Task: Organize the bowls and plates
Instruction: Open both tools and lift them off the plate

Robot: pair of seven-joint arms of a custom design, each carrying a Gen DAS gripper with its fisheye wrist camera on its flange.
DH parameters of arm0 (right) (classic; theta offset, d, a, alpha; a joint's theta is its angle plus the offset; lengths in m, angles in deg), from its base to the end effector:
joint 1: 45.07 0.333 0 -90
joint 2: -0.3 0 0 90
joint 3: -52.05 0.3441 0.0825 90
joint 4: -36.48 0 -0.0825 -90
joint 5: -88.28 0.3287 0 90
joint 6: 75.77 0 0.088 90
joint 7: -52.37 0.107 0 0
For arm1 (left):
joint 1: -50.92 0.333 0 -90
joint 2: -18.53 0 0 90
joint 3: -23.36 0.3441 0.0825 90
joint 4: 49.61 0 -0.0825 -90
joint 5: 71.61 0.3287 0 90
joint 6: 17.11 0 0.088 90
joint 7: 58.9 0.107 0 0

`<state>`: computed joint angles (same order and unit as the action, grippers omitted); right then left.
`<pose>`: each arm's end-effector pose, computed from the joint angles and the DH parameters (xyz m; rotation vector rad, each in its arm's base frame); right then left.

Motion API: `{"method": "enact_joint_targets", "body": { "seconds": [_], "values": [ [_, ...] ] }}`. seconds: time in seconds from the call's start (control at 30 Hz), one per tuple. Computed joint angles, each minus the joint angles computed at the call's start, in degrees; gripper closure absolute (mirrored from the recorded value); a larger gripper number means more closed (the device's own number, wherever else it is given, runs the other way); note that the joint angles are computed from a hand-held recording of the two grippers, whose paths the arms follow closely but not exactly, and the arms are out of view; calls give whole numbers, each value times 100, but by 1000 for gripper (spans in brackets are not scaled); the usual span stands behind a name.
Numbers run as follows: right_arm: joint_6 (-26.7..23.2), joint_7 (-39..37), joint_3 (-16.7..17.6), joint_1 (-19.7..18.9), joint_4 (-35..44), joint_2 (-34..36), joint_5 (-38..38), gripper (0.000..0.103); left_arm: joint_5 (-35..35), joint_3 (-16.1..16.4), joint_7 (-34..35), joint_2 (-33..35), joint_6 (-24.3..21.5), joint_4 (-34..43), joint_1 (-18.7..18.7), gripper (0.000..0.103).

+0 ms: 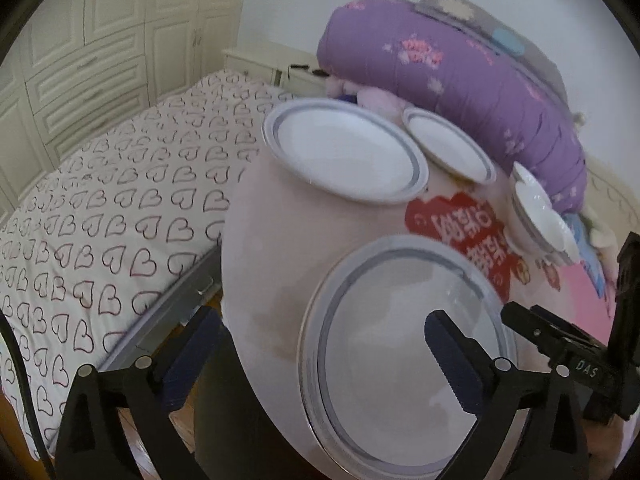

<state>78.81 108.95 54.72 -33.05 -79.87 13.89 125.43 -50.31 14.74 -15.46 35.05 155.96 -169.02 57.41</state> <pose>0.5727 0.1272 0.4344 -2.0731 1.5217 -0.1260 0.5946 -0.0415 0.4279 -2.2726 1.4390 -0.7840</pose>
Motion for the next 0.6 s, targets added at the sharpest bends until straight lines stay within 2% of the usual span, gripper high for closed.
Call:
{"method": "enact_joint_targets", "body": {
  "seconds": [0.1,0.23,0.33,0.6],
  "values": [
    [36,-77,21,-42,77,-29,110,0,575,533,-558,-115,59,-49,-431,1],
    [19,-208,45,-103,183,-62,308,0,1529,999,-1373,-230,-178,41,-844,1],
    [-17,-281,51,-138,272,-88,428,0,2043,1008,-1791,-276,-439,149,-894,1],
    [-116,-355,47,-151,535,-80,518,0,2332,778,-2105,-269,-560,349,-664,1]
  ]
}}
